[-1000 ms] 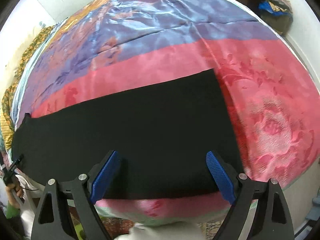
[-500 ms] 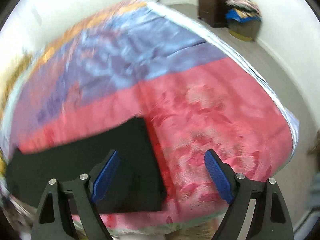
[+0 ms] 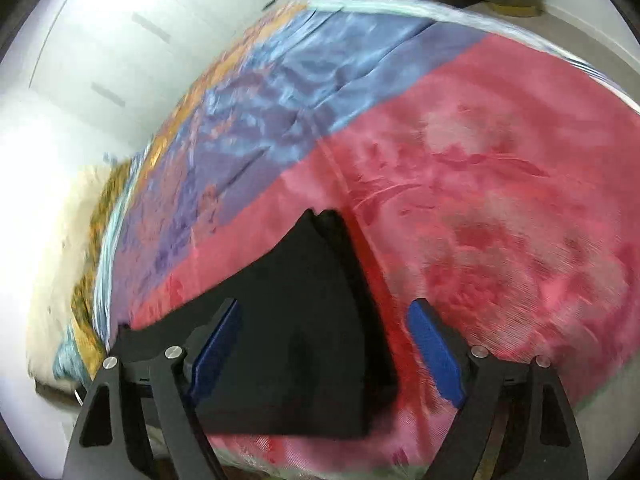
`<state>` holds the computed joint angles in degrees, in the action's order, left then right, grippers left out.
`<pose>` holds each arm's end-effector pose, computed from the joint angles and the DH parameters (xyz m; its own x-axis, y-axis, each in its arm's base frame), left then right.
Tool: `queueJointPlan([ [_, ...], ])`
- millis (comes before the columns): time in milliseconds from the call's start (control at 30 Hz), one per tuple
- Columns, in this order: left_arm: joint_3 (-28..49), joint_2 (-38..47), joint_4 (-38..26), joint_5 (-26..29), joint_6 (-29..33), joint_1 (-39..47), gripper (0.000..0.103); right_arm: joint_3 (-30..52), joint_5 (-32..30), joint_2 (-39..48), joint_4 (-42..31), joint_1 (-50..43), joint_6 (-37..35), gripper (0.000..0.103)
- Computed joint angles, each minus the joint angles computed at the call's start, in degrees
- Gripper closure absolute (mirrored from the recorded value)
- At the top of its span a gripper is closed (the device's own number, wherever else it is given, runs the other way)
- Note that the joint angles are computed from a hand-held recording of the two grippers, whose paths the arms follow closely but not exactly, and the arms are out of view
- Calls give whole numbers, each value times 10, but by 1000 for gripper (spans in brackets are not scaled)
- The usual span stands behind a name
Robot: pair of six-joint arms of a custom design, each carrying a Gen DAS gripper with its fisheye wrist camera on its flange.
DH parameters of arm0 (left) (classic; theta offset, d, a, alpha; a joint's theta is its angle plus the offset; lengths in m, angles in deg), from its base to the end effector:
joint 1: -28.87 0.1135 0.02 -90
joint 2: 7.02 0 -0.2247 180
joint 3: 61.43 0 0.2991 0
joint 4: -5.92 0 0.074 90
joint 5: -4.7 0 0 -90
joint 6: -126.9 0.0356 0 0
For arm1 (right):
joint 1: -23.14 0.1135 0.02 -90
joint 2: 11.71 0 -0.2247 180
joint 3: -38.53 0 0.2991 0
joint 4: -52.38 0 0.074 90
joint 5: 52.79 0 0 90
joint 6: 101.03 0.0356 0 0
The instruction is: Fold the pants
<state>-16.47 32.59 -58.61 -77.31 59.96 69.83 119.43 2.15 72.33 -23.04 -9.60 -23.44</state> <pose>0.1548 0.1278 0.1908 -0.8299 -0.2068 -0.5182 -0.2938 0.9515 0.0908 0.2767 -0.1536 0.2195 -0.8797 0.3565 -0.3147 0.1616 0.8465 0.5072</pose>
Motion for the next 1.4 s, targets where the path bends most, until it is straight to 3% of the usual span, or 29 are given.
queueJointPlan([
  [67,0,-1,0,0,1,0,8,29,-1,38,-44,21,-39,30],
  [167,-3,-4,2,-3,0,-3,8,48,-65,67,-93,20,-79,35],
  [300,-7,-7,6,-13,-8,-12,7,13,-29,48,-36,42,-9,39],
  [333,-7,-6,6,-13,-7,-12,7,1,-24,38,-18,46,7,44],
  [400,-6,-5,6,-10,-8,-11,7,-15,-27,26,2,50,37,75],
  [467,-5,-4,5,-5,-6,-7,7,-18,-52,19,9,48,49,87],
  [667,18,8,-21,32,-2,16,7,-100,-157,-114,58,44,151,90],
  [767,33,16,-40,72,2,43,7,-145,-214,-192,102,61,235,90],
  [867,48,29,-50,98,5,66,8,-195,-239,-275,204,123,378,90],
  [1000,66,46,-55,126,5,90,8,-244,-192,-338,372,263,578,90],
  [1133,84,58,-67,152,11,117,8,-269,-91,-313,560,434,746,90],
  [1233,96,68,-75,163,15,138,8,-231,-7,-232,616,538,763,90],
  [1400,119,106,-82,189,25,191,8,-98,127,-43,598,706,703,89],
])
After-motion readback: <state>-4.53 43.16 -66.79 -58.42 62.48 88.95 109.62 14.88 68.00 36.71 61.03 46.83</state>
